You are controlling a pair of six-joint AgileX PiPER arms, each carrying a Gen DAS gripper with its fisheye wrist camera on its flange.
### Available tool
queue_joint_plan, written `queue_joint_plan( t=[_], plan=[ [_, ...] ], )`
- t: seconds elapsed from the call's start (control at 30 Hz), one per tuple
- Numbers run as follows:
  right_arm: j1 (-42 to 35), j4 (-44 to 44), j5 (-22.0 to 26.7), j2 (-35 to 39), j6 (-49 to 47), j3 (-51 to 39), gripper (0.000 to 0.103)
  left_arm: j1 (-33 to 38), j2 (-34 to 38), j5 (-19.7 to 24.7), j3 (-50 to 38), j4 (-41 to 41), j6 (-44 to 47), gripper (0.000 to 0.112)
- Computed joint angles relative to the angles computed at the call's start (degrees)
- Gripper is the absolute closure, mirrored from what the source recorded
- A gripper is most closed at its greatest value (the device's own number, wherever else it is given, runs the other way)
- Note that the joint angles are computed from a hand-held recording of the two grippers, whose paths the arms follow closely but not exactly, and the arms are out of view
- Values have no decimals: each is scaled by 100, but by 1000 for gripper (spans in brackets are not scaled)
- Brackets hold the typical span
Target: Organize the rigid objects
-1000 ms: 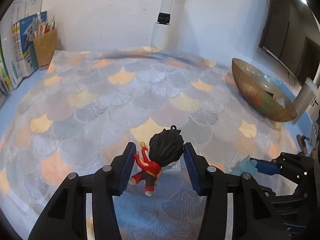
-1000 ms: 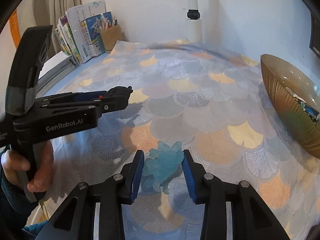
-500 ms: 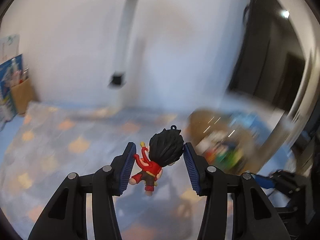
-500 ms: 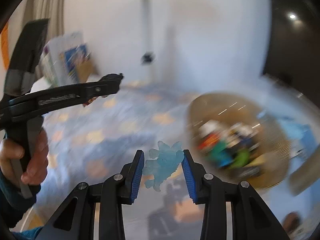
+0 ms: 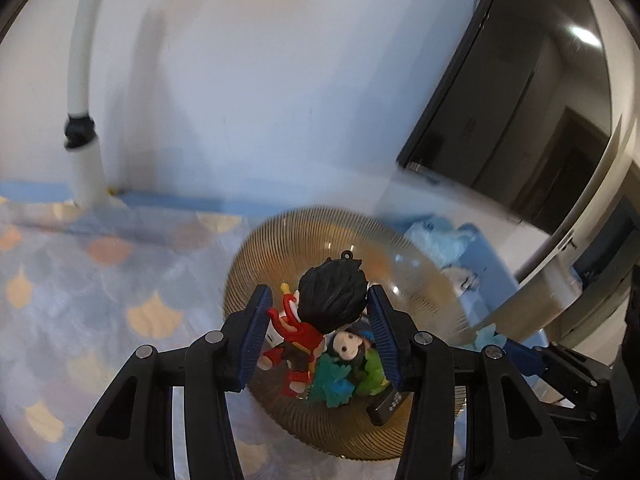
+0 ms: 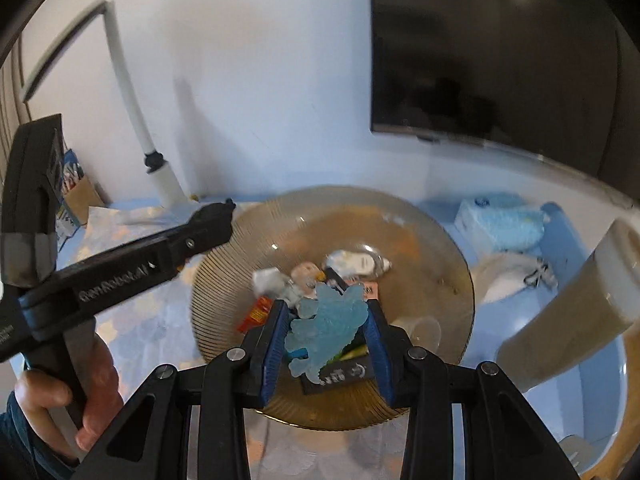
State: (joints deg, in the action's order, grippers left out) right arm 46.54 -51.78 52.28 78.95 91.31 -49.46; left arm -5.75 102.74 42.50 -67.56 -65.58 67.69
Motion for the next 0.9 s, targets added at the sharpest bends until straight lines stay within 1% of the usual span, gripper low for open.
queue_joint_plan(
  t=[0.03,0.13,0.23,0.37,0.4,0.43,0.47,0.5,0.53,0.57,0.63,0.7,0.8,0.83,0.9],
  plan=[
    [-58,24,-85,14,-5,34,65,-90,46,-130,42,-7,4,66],
    [-144,31,-181,-1,30,148,65,-163,150,-189,9,22,-9,66],
    [-193,13,-249,13,56,195,65,-275,113,-359,76,-31,71,66],
    [-300,94,-320,100,-22,121,66,-292,17,-381,64,22,49,65],
    [-348,146,-372,93,-51,122,65,-265,15,-313,31,8,62,63],
    [-384,212,-412,85,-82,117,64,-230,-10,-235,31,-13,111,56],
    [-391,231,-401,75,-53,119,55,-221,-59,-263,28,39,67,39],
    [-318,185,-272,86,65,105,48,-171,-157,-345,120,-37,165,31],
    [-244,156,-165,104,145,83,46,-37,-273,-342,253,-235,429,31],
    [-123,132,-119,108,242,75,46,91,-331,-240,294,-269,558,31],
    [72,146,-212,169,367,37,46,395,-442,-51,355,-134,646,31],
    [320,127,-183,415,516,-166,46,790,-609,27,539,-199,915,31],
    [727,68,-261,956,558,-716,46,1570,-785,287,711,-181,1347,31],
    [875,58,-242,1156,536,-935,46,1828,-831,323,743,-156,1462,31],
    [1107,140,-168,1595,272,-1521,46,2371,-930,256,831,-198,1696,31]
  ],
)
